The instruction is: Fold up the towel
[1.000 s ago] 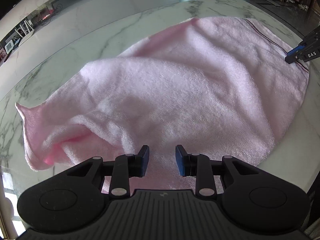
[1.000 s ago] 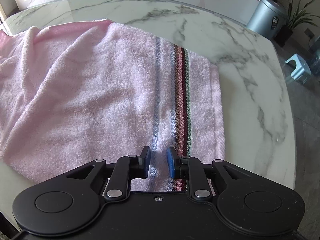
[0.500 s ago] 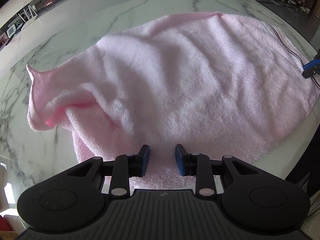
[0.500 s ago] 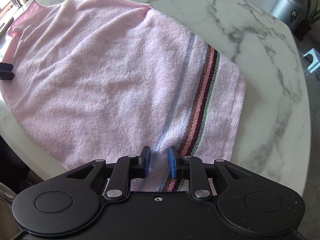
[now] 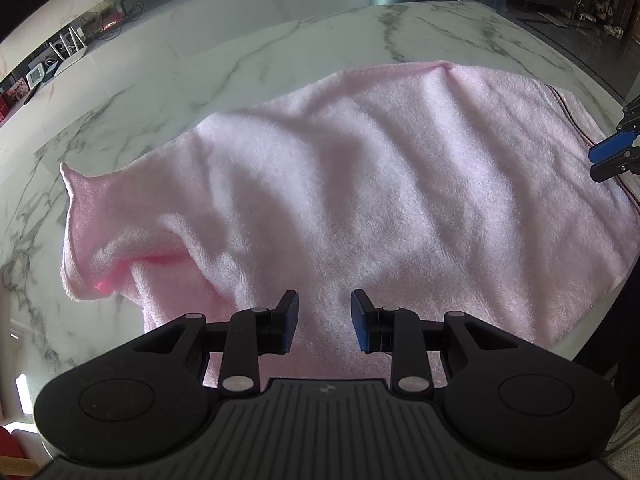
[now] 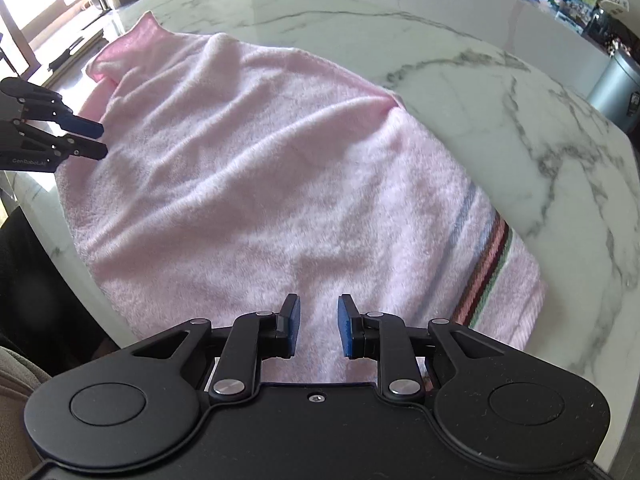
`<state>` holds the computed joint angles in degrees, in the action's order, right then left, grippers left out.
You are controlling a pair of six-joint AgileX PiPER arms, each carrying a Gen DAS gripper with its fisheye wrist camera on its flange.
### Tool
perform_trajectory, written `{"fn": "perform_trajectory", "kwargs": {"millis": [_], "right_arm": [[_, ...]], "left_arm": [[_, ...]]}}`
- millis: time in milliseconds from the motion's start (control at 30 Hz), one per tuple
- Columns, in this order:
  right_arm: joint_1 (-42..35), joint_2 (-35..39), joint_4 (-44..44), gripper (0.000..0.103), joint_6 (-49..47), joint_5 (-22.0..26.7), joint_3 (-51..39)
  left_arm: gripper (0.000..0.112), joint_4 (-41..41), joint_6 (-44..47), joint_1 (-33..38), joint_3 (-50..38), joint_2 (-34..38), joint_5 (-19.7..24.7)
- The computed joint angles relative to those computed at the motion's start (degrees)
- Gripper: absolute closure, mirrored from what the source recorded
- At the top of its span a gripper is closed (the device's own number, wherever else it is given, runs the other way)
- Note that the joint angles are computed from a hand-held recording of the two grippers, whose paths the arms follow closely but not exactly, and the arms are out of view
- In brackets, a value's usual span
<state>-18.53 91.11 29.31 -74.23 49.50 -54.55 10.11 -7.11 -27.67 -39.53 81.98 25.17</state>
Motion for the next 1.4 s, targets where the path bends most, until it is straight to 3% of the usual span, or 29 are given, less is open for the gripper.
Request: {"fn": "perform_trajectory", "kwargs": {"millis": [300, 567, 700, 767, 900, 1033, 1233, 1400], "right_arm": [[6.28, -2.33, 3.14, 0.080, -7.30, -7.94, 10.52], [5.63, -3.93, 2.54, 0.080, -8.21, -6.28, 11.73], [4.91, -3.66, 3.06, 0.079, -9.18, -5.80, 11.59], [5.44, -3.61, 2.65, 0.079, -8.42, -6.07, 11.55], [7.14, -3.35, 0.83, 0.079, -5.97, -6.72, 11.12], [7.69, -3.36, 0.36, 0.079, -5.27, -6.97, 11.12], [7.45, -2.74, -0.02, 0.079, -5.37, -6.06, 9.99], [7.67, -3.08, -0.19, 0.079, -4.94, -5.82, 10.02]], "left_arm": [[0.085, -1.29, -5.90, -2.62, 4.85, -1.25, -3.77], [0.085, -3.50, -5.44, -3.86, 4.16, -0.55, -4.15], [0.082, -5.91, -7.43, -3.33, 3.55, -2.17, -2.16], [0.072, -8.23, -7.23, -3.34, 2.57, -2.86, -0.67], [0.065, -3.82, -16.74, -7.31, -1.23, -1.88, 3.45], [0.059, -7.77, -19.27, -8.68, -3.88, 1.01, 4.63], [0.063, -9.18, -22.61, -10.17, -6.62, 5.67, 6.37], [0.074, -5.44, -26.62, -11.78, -7.60, 7.35, 6.99]]}}
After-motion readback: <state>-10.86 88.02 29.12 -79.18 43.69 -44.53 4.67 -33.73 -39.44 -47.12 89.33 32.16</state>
